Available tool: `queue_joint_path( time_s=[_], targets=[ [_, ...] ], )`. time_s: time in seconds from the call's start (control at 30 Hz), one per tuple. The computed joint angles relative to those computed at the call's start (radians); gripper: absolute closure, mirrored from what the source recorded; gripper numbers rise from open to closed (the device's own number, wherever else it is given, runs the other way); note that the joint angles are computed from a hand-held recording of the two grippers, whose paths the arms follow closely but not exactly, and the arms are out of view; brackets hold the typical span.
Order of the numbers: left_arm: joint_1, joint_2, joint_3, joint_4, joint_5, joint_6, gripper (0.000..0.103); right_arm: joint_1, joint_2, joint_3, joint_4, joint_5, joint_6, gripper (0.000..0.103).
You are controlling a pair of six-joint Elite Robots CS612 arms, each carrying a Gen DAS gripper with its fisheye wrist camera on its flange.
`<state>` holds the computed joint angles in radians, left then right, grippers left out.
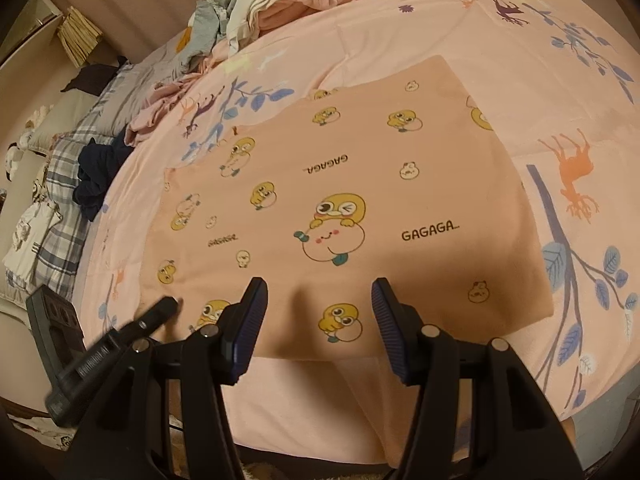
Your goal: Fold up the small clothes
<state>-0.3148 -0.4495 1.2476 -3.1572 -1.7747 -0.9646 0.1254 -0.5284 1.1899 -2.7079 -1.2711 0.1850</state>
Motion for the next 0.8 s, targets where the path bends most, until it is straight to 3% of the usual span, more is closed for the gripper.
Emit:
queue_joint_path(
  time_s=[0.07, 0.17, 0.23, 0.33, 0.47, 0.53, 0.67, 0.8],
  targets=[
    [0.006, 0.012, -0.014, -0.019, -0.005, -0.043, 0.056, 0.001, 0.003, -0.005, 0.009, -0.001, -0.002, 0.048],
    [0.007, 0.021, -0.046, 0.017, 0.015, -0.037, 0.058, 0.003, 0.008, -0.012, 0.022, -0.008, -0.008, 0.048],
    [-0.001, 0.020, -0.084, 0.119, 0.077, 0.025, 0.078, 0.003, 0.010, -0.014, 0.028, -0.014, -0.013, 0.048],
    [-0.018, 0.028, -0.132, 0.214, 0.155, 0.061, 0.089, 0.000, 0.009, -0.008, 0.019, -0.021, -0.013, 0.048],
    [-0.067, 0.027, -0.171, 0.243, 0.355, 0.234, 0.090, -0.015, 0.002, 0.013, -0.017, -0.015, 0.025, 0.048],
    [-0.087, 0.040, -0.214, 0.241, 0.384, 0.341, 0.090, -0.026, -0.006, 0.031, -0.048, -0.004, 0.045, 0.048],
    [-0.116, 0.091, -0.334, 0.292, 0.374, 0.475, 0.090, -0.054, -0.035, 0.092, -0.159, -0.009, 0.107, 0.048],
    [-0.153, 0.117, -0.380, 0.296, 0.272, 0.597, 0.093, -0.086, -0.072, 0.163, -0.267, -0.040, 0.164, 0.048]
  ],
)
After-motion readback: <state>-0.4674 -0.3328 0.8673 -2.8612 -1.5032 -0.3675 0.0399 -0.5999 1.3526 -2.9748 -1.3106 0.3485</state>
